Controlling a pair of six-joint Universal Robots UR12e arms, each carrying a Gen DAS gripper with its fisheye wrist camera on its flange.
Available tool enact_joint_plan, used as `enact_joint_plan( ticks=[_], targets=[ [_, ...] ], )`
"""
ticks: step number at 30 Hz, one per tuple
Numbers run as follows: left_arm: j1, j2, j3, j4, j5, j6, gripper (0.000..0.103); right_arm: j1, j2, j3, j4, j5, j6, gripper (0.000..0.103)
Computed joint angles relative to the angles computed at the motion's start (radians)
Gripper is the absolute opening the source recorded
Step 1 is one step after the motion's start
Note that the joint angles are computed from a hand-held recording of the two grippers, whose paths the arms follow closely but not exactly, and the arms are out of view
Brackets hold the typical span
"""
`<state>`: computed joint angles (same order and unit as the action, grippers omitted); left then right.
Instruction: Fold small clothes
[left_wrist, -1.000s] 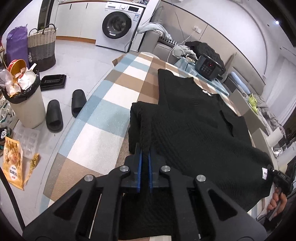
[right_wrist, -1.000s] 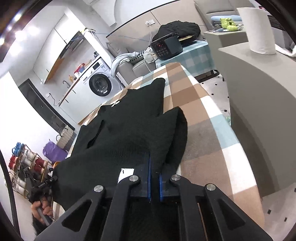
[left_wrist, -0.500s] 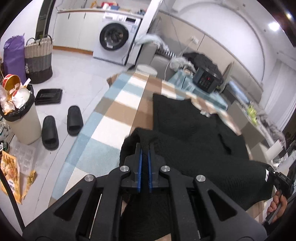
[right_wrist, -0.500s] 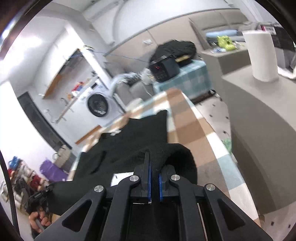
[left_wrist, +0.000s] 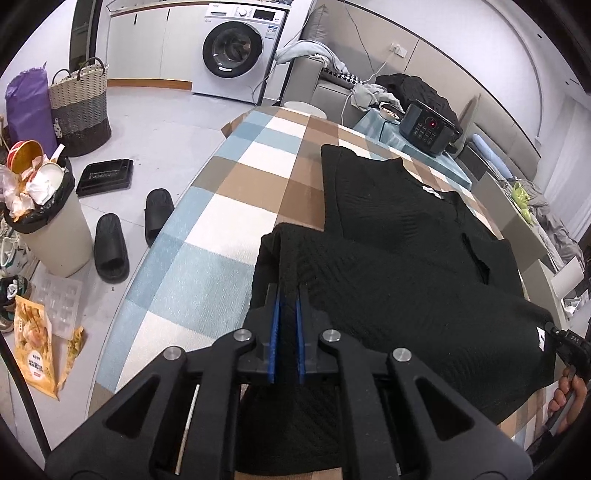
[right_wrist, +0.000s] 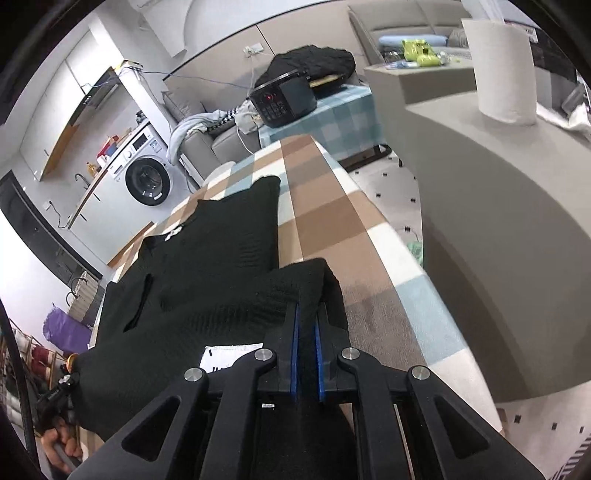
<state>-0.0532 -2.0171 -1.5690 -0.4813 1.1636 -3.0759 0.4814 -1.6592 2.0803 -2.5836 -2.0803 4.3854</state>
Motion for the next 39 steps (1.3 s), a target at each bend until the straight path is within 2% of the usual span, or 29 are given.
enact_joint_plan(
  ticks=[1,3,5,7,11,12,14,16,20,24,26,28,31,33,36,39],
  targets=[
    [0.001,0.003,-0.003,-0.008,0.000,0.001,0.011,0.002,-0.003,0.002,0.001,0.007,0.006,0.012],
    [0.007,0.010,-0.006,-0.031,-0.003,0.001,0.032,0.008,-0.011,0.014,-0.020,0.018,0.017,0.017],
    [0.017,0.021,-0.024,-0.038,-0.019,-0.007,0.042,0.020,-0.022,0.030,-0.032,0.026,0.045,0.031],
    [0.025,0.029,-0.038,-0.044,-0.029,-0.005,0.042,0.030,-0.030,0.049,-0.056,0.042,0.065,0.034],
    [0.034,0.039,-0.065,-0.034,-0.048,-0.012,0.040,0.051,-0.032,0.061,-0.048,0.038,0.082,0.033],
    [0.035,0.039,-0.067,-0.032,-0.053,-0.010,0.030,0.054,-0.029,0.059,-0.047,0.030,0.075,0.029],
    [0.034,0.043,-0.070,-0.034,-0.067,0.010,0.013,0.062,-0.023,0.057,-0.090,0.019,0.025,0.009],
    [0.032,0.051,-0.078,-0.010,-0.062,0.019,0.010,0.077,-0.017,0.044,-0.105,-0.021,-0.019,0.006],
    [0.045,0.068,-0.088,-0.005,-0.095,0.012,0.010,0.090,-0.026,0.044,-0.149,-0.063,-0.019,0.006],
    [0.045,0.077,-0.085,-0.061,-0.056,0.027,0.010,0.076,-0.028,0.026,-0.010,-0.030,0.026,0.005],
    [0.048,0.082,-0.091,-0.062,-0.058,0.031,0.010,0.069,-0.027,0.026,0.012,-0.006,0.046,0.006],
    [0.049,0.084,-0.092,-0.065,-0.062,0.029,0.010,0.067,-0.029,0.033,-0.004,0.003,0.056,0.006],
    [0.049,0.081,-0.091,-0.068,-0.063,0.026,0.012,0.061,-0.035,0.045,-0.031,0.010,0.072,0.017],
    [0.046,0.077,-0.085,-0.075,-0.055,0.019,0.018,0.057,-0.039,0.049,-0.039,0.016,0.083,0.023],
    [0.049,0.070,-0.076,-0.094,-0.074,0.006,0.027,0.055,-0.036,0.049,-0.048,0.013,0.083,0.027],
    [0.048,0.069,-0.075,-0.093,-0.080,0.003,0.027,0.050,-0.033,0.046,-0.048,0.023,0.077,0.028]
  ],
)
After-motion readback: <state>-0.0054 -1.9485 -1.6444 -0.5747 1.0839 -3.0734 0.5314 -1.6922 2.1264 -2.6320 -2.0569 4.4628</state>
